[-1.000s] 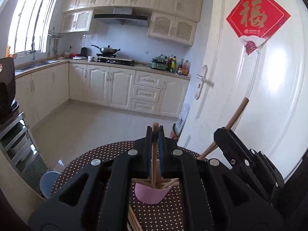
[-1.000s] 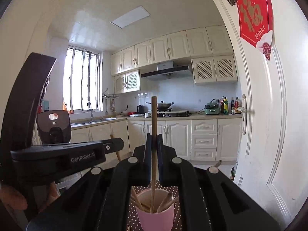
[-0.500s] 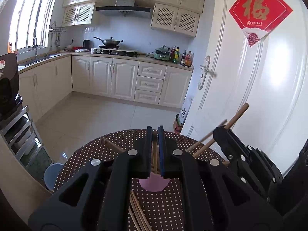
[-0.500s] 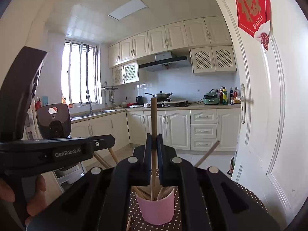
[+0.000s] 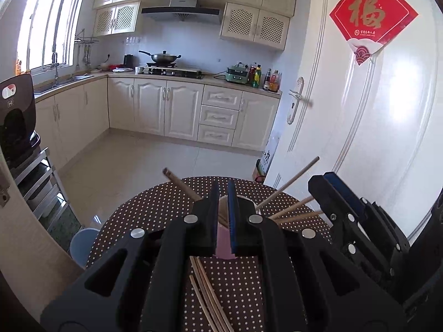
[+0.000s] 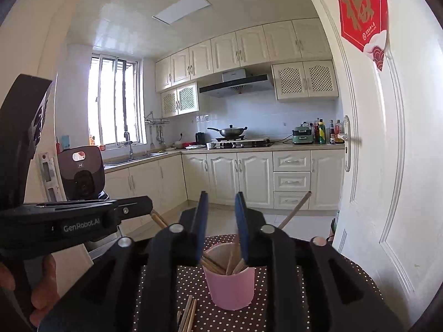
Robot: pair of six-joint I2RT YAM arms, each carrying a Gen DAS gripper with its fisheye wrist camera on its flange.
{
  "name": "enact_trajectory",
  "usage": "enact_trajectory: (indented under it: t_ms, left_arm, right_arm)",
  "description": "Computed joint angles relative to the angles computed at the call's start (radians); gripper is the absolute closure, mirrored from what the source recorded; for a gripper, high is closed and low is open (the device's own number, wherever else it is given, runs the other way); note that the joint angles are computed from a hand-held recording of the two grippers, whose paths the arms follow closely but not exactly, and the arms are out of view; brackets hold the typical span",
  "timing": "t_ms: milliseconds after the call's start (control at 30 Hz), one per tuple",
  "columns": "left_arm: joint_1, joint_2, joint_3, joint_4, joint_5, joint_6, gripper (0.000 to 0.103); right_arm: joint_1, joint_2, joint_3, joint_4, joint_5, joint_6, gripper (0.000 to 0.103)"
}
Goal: Organize utensils
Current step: 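Move both open grippers back down to the chopstick pile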
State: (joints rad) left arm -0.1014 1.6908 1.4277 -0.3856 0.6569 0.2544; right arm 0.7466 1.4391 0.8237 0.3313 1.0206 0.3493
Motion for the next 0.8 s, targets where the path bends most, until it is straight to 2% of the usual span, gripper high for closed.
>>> enact_trajectory:
  t_ms: [267, 433, 467, 500, 533, 600, 800]
  left_arm:
    - [0.053, -0.065, -0.064, -0.041, 0.028, 0.052, 0.096]
    - [0.094, -0.08, -0.077, -0.123, 0.069, 0.117, 0.094]
    - [0.101, -0.09, -0.095, -0.129, 0.067, 0.138, 0.09]
    - [0.107, -0.096, -0.106, -0.133, 0.068, 0.148, 0.073]
    - [0.115, -0.105, -0.126, -0.126, 0.069, 0.152, 0.051]
    - [0.13, -0.122, -0.166, -0.103, 0.066, 0.161, 0.048]
    - [0.146, -0.067, -0.153, -0.19, 0.038, 0.23, 0.048]
  right_arm:
    - [0.063, -0.036, -0.013, -0.056, 0.056, 0.052, 0.078]
    - [0.127, -0.06, -0.016, -0.137, 0.097, 0.13, 0.076]
    - [0.138, -0.055, -0.012, -0.154, 0.105, 0.147, 0.075]
    - [0.148, -0.055, -0.009, -0.179, 0.107, 0.17, 0.074]
    - [0.158, -0.053, -0.008, -0.205, 0.108, 0.199, 0.074]
    - [0.177, -0.045, -0.008, -0.25, 0.104, 0.257, 0.073]
    - [0.195, 0.001, 0.01, -0.376, 0.054, 0.416, 0.073]
